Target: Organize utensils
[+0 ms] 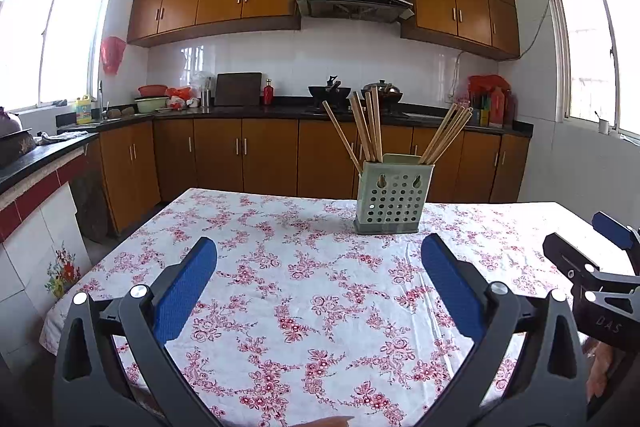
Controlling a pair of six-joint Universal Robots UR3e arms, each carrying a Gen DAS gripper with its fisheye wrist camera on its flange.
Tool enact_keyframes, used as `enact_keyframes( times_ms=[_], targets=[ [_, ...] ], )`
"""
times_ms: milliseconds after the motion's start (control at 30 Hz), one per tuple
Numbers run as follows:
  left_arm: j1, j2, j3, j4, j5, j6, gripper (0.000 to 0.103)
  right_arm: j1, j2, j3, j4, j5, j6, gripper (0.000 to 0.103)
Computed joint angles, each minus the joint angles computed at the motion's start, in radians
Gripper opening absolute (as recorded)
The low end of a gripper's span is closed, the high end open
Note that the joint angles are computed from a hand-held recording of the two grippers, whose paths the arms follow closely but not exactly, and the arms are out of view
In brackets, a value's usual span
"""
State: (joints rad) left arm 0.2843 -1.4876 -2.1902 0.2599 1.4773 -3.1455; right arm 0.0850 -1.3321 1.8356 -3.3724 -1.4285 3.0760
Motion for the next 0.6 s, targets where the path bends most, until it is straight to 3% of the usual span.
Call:
enact_keyframes(
  times_ms=[600],
  targets=[
    [-0.036,-0.033,-0.037,0.006,0.034,-0.002,0.101,0.004,0.018,0.017,0.025,-0.033,0.029,0.099]
  ],
)
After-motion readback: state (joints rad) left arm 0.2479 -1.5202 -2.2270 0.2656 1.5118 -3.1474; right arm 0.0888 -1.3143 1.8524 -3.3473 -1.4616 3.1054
